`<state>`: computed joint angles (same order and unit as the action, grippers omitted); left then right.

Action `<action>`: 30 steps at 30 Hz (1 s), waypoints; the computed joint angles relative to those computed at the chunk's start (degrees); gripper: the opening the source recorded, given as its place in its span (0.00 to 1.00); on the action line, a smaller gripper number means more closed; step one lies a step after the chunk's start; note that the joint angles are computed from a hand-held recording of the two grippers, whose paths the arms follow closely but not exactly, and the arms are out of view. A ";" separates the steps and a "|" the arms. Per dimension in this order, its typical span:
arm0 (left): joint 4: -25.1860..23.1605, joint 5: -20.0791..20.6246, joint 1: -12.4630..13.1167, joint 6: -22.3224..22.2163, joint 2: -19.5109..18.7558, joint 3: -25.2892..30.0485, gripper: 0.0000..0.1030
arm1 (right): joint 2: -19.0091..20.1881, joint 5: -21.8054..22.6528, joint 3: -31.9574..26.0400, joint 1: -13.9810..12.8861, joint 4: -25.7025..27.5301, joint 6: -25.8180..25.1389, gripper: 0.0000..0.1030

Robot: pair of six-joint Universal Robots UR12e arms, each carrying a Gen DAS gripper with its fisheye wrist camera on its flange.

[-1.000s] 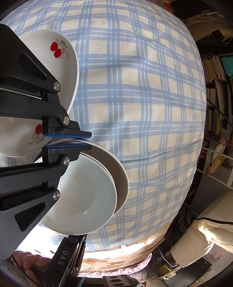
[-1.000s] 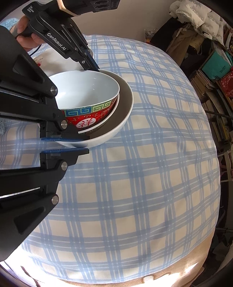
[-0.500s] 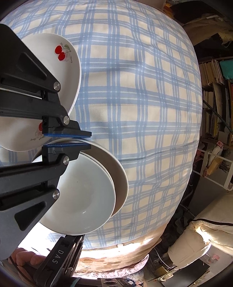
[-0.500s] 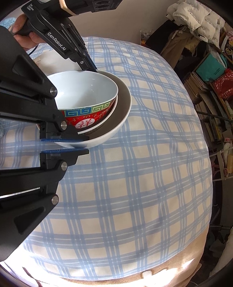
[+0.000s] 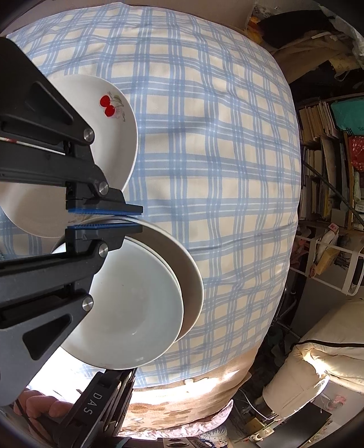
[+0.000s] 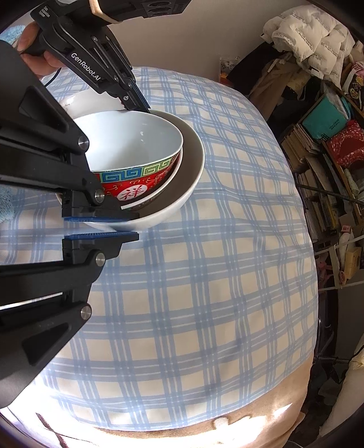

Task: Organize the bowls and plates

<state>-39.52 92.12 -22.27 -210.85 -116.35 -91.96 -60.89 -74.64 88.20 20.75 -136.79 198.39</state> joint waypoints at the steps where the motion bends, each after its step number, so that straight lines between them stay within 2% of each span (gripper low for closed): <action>1: -0.20 0.34 -0.03 -0.25 0.41 -0.24 0.02 | -0.14 0.28 0.10 0.11 -0.15 -0.21 0.10; 7: -1.83 3.41 -0.49 -0.21 2.78 -1.47 0.02 | -1.05 2.35 0.90 0.54 -1.65 -0.78 0.10; 16: -4.89 5.18 -0.49 -2.47 6.00 -4.11 0.02 | -1.69 4.17 1.55 1.89 -2.45 -2.62 0.10; 30: -7.78 6.14 0.12 -8.11 9.53 -10.36 0.02 | -0.71 1.74 0.70 5.91 -0.26 -6.15 0.10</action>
<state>-47.29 98.27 -22.15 -218.96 -106.82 -102.33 -61.60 -72.90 88.89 26.66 -137.05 192.23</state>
